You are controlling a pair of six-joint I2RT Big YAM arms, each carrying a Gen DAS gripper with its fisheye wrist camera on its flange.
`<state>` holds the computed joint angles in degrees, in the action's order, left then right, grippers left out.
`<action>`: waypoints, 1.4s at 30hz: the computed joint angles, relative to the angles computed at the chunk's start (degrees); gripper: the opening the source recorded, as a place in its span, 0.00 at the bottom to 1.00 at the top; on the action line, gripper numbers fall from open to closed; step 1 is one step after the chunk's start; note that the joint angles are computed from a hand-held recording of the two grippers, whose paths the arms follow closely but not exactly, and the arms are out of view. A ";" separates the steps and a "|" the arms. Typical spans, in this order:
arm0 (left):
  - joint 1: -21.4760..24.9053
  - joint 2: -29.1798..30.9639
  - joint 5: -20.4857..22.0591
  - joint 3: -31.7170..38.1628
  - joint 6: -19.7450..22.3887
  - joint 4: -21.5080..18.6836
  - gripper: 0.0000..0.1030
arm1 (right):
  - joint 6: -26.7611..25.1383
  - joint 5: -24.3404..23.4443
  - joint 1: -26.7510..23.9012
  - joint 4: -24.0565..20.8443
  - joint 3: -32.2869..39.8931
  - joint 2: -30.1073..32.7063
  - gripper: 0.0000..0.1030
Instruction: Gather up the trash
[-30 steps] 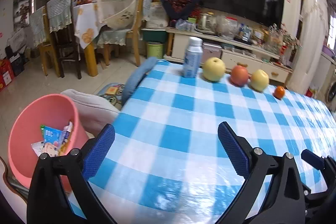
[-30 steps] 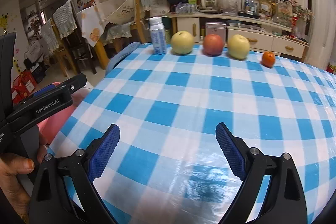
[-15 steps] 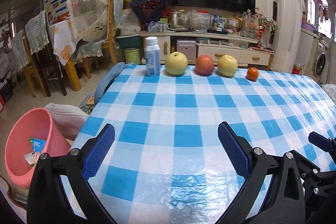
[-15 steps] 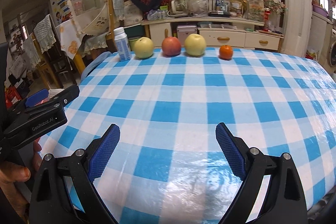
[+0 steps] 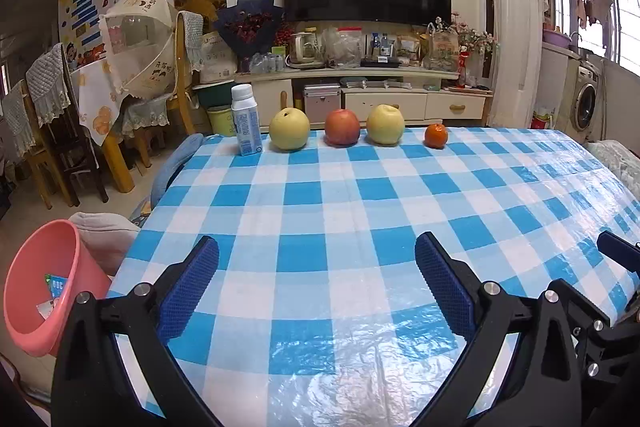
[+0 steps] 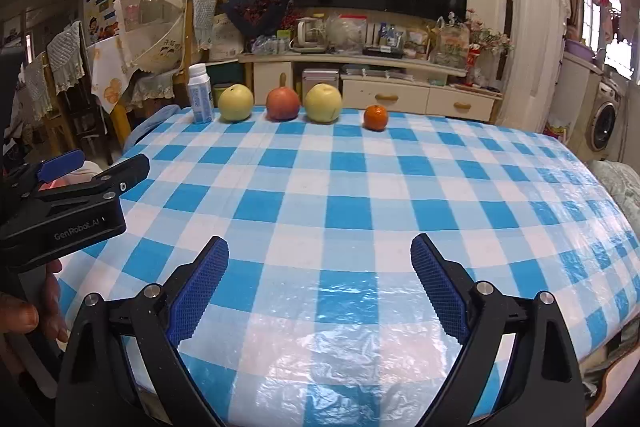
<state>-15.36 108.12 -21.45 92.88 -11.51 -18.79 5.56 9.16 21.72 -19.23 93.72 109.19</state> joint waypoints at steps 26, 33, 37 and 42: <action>-2.23 -4.52 -2.76 -7.12 0.36 6.07 0.96 | -1.69 7.76 0.13 10.92 -9.07 -4.53 0.92; -2.02 -3.48 -2.30 -6.03 -0.50 4.77 0.96 | -1.70 7.59 0.05 10.33 -8.49 -3.78 0.93; -2.05 -2.98 -2.45 -5.55 -0.62 4.24 0.96 | -2.17 7.46 0.01 10.48 -8.44 -3.54 0.93; -1.77 -2.73 -2.05 -5.31 -1.18 4.14 0.96 | -2.09 7.13 -0.13 10.49 -8.23 -3.30 0.93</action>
